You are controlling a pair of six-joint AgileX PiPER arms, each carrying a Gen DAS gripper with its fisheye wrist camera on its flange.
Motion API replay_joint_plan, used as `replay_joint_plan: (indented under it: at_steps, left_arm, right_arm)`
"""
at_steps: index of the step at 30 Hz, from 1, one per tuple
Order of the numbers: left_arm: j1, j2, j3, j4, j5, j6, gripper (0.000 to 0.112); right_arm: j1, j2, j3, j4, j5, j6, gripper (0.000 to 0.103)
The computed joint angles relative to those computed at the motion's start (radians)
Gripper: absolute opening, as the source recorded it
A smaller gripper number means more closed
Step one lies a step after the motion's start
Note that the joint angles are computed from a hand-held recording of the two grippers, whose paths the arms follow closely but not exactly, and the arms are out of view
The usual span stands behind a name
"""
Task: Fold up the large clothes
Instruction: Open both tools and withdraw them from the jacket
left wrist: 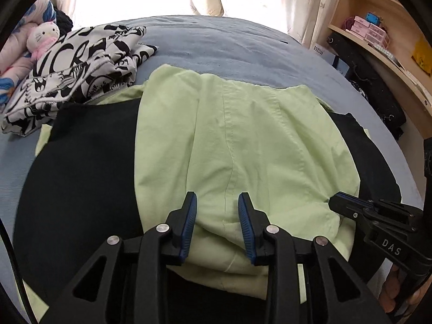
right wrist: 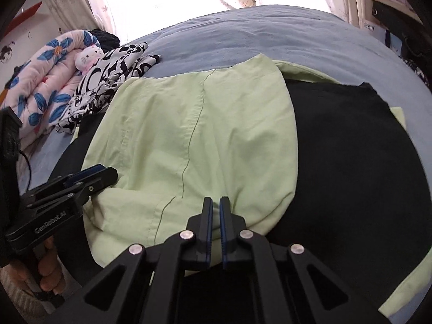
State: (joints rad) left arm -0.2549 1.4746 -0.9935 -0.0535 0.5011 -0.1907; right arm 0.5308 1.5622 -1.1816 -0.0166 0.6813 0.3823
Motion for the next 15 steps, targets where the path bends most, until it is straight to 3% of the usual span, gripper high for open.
replay_joint_plan:
  at_steps: [3,7,11,15]
  left_arm:
    - [-0.014,-0.044,-0.016,0.084,0.067,-0.085,0.046]
    - [-0.03,-0.146,-0.02,0.118,0.152,-0.136,0.046]
    - [-0.101,-0.261,-0.055,0.23,0.284,-0.257,0.049]
    - [-0.206,-0.373,-0.121,0.344,0.471,-0.38,0.056]
  right_arm:
    - [0.035,-0.019,-0.025,-0.082,0.053,0.077,0.007]
    - [0.059,-0.101,-0.037,-0.094,0.11,0.121,0.008]
    - [0.122,-0.205,-0.068,-0.161,0.194,0.204,0.008]
    - [0.212,-0.296,-0.141,-0.229,0.32,0.28,0.008]
